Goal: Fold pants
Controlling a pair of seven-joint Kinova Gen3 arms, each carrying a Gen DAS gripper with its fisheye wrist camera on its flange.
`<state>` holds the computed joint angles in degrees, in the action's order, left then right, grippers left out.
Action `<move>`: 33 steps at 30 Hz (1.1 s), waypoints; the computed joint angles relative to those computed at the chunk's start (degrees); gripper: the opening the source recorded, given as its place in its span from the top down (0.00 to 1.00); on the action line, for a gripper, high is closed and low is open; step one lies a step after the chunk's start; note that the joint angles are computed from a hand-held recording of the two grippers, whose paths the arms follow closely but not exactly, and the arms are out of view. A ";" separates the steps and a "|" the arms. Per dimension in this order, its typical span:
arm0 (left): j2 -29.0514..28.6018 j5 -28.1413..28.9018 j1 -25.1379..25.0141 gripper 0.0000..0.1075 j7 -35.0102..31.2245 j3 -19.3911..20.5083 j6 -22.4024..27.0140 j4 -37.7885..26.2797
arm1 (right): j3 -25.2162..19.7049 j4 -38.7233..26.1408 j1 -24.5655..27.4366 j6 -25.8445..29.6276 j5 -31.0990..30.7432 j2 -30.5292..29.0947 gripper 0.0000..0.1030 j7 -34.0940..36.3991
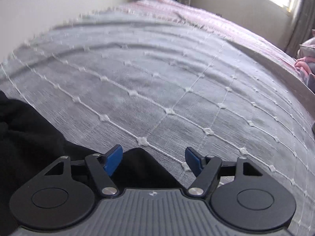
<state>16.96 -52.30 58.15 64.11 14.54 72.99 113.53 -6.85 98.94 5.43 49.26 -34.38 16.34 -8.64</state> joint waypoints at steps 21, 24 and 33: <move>0.53 3.01 0.36 0.96 0.20 -0.32 2.94 -1.51 | -0.46 12.88 3.17 -10.69 -21.30 -4.46 0.69 22.71; 0.33 3.03 0.40 0.96 -0.54 -0.13 3.66 -1.57 | 0.31 15.10 2.83 -12.58 -26.23 -5.87 0.70 26.91; 0.54 0.14 3.60 0.96 -1.32 0.55 11.41 -2.13 | -0.64 17.43 1.46 -20.12 -28.78 -4.78 0.69 28.70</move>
